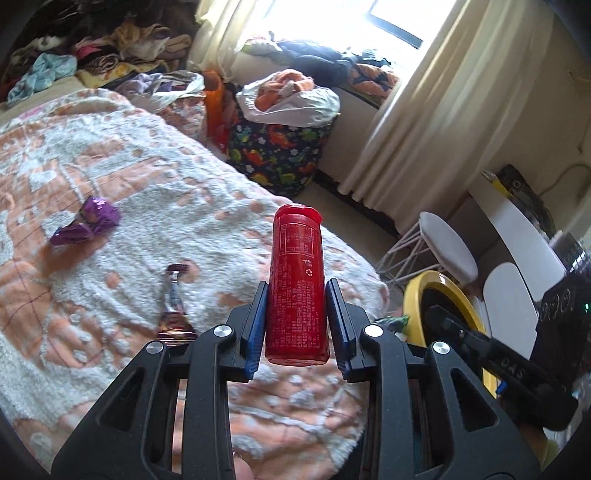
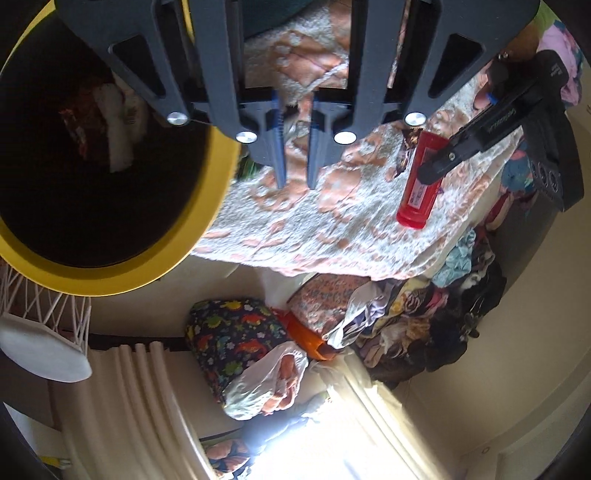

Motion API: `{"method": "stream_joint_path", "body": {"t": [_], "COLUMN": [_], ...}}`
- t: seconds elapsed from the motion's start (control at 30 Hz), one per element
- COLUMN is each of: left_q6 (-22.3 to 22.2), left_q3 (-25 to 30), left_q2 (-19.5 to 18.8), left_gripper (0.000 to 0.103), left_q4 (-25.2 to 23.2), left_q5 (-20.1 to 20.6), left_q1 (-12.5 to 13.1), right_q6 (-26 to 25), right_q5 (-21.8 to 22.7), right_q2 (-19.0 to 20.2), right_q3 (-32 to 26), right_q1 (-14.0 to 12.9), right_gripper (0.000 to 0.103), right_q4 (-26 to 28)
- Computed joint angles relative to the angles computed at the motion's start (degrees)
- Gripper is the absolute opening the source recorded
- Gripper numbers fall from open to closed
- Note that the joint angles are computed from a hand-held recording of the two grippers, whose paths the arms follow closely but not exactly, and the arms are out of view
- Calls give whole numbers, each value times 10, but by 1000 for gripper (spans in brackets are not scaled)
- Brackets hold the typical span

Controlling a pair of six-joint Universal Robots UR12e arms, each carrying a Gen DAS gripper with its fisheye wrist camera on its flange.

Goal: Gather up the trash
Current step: 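Carry the red cylinder with the left tool while the right tool drops the black-green packet into the bin, then open the left tool over the bin to drop the red cylinder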

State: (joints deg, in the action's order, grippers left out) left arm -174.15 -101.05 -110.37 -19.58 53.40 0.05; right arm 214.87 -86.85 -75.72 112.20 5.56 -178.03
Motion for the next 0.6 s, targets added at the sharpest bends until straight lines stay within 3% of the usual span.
{"method": "stream_joint_path", "body": {"t": [0.23, 0.5, 0.6], "left_q6": [42, 60, 82], "left_q3": [-6, -12, -11], "left_q2": [9, 15, 17], "left_gripper": [24, 24, 24], "left_q4": [-14, -11, -24], "left_q5": [-18, -26, -37], "left_q1": [-15, -23, -26], "right_q6": [25, 52, 43], "right_q5": [-15, 38, 25], "right_q2": [-24, -38, -43], "right_q3": [29, 47, 48], "right_q1": [-19, -31, -26], "right_gripper": [5, 6, 6], "right_q4": [-26, -28, -18]}}
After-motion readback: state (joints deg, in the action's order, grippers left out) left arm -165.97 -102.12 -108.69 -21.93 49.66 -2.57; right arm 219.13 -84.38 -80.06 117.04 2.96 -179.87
